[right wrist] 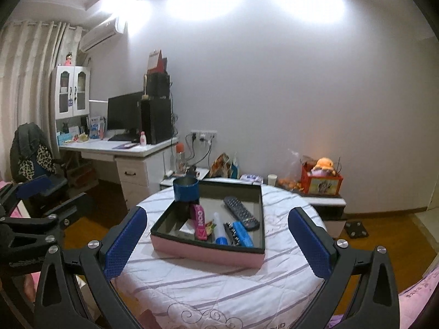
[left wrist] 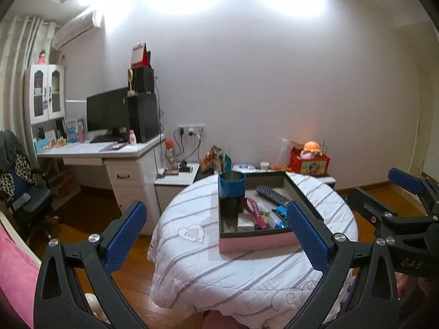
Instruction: Organize rigid objects
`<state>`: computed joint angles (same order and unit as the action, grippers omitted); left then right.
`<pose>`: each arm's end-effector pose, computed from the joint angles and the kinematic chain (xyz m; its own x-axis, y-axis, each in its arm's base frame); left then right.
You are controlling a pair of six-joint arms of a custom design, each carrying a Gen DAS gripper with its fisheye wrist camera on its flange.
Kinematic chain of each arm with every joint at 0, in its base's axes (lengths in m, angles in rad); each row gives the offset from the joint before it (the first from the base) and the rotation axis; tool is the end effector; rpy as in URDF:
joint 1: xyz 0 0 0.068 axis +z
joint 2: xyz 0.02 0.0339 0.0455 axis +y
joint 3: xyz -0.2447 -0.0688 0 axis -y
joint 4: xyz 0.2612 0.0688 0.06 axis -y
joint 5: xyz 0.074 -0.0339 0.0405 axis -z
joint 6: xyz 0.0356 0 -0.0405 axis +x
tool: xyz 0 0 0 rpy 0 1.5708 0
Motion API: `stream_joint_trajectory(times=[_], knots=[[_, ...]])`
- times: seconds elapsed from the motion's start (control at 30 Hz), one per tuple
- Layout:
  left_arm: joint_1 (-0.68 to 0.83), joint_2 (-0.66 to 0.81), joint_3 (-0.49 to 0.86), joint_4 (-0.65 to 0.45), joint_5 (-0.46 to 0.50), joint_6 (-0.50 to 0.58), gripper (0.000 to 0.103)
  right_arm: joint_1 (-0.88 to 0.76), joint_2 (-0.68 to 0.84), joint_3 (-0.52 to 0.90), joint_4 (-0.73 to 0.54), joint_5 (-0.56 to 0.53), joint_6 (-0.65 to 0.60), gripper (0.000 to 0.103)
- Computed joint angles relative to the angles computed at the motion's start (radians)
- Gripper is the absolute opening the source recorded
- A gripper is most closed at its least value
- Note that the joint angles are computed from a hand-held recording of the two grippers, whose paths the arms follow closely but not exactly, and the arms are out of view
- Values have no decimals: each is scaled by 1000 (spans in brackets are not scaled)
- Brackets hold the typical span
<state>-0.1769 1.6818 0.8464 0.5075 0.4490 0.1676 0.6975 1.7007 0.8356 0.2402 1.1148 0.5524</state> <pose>0.3588 -0.0798 0.1691 -0.2187 0.1918 -0.9568 0.6081 0.7936 0.0201 0.2807 0.1936 0.1438 -0.2373 0.1026 -0.9660 0.4696 0.8826 -0.0216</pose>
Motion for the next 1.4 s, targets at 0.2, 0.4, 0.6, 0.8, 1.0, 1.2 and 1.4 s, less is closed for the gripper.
stream_joint_trajectory(times=[0.2,0.4,0.6,0.8,1.0,1.2,1.4], knots=[[-7,-17,-35,51,-2,-17,103,34,28,-3,64,106,-47,103],[-28,-25,-40,32,-26,0,103,39,8,-34,95,114,-59,103],[-29,-42,-79,107,-30,-29,103,55,-13,-76,154,131,-73,103],[-33,-44,-105,169,-23,-39,103,62,0,-92,219,140,-108,103],[-44,-36,-105,177,-27,-33,103,57,0,-101,201,131,-76,103],[-59,-18,-96,168,-65,-16,103,59,2,-99,195,125,-75,103],[-54,0,-85,158,-55,-18,103,51,15,-80,165,107,-57,103]])
